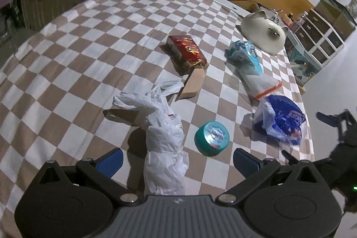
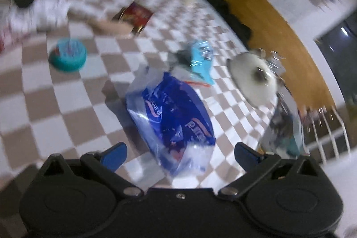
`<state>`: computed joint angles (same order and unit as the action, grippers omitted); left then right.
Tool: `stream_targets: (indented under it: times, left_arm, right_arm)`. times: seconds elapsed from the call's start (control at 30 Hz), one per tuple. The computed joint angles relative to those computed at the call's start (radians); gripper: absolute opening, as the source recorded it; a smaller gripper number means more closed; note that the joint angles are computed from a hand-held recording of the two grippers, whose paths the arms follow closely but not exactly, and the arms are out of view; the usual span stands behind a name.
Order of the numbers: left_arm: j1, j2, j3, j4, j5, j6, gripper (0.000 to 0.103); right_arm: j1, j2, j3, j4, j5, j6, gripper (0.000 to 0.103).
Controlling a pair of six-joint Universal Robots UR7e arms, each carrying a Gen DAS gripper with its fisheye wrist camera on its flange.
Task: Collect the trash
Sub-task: 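Grasp the blue plastic bag with the right tool while the left tool grasps the white plastic bag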
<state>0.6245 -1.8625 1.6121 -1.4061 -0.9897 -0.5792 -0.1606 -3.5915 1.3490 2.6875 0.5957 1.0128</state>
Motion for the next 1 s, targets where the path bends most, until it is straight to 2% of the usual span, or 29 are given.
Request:
stream_targets:
  times: [0.23,0.33,0.4,0.5,0.57,0.6,0.67,0.73,0.8,0.83,1.0]
  left_arm:
    - [0.062,0.043,-0.024,-0.028,-0.040,-0.025,0.103]
    - [0.081,0.058,-0.030,-0.019,-0.047,-0.041,0.103]
    - [0.091,0.062,-0.026,-0.022,-0.051,-0.045,0.102]
    - [0.094,0.063,-0.014,-0.029,-0.056,-0.045,0.096]
    - [0.087,0.065,-0.006,-0.020,-0.045,-0.035,0.086]
    - [0.082,0.065,-0.003,-0.011,-0.035,-0.033,0.083]
    - [0.076,0.062,0.004,-0.006,-0.025,-0.041,0.072]
    - [0.073,0.058,0.010,-0.008,-0.021,-0.044,0.064]
    - [0.068,0.055,0.014,-0.004,-0.011,-0.043,0.054]
    - [0.067,0.054,0.014,-0.001,-0.010,-0.037,0.044]
    - [0.052,0.043,0.018,0.013,-0.005,-0.013,0.038]
  right_arm:
    - [-0.080,0.003,0.019,0.154,0.001,-0.445,0.103]
    - [-0.112,0.034,-0.027,0.228,0.045,-0.503,0.103]
    - [-0.134,0.065,-0.077,0.261,0.089,-0.460,0.101]
    - [-0.163,0.112,-0.113,0.322,0.198,-0.312,0.081]
    - [-0.169,0.118,-0.088,0.350,0.246,-0.217,0.066]
    - [-0.165,0.110,-0.057,0.362,0.256,-0.191,0.057]
    - [-0.146,0.096,-0.034,0.333,0.234,-0.121,0.047]
    - [-0.127,0.084,-0.025,0.300,0.220,-0.021,0.036]
    - [-0.115,0.080,-0.023,0.283,0.217,0.082,0.030]
    - [-0.107,0.078,-0.019,0.282,0.223,0.131,0.029]
    - [-0.072,0.064,0.002,0.320,0.271,0.266,0.028]
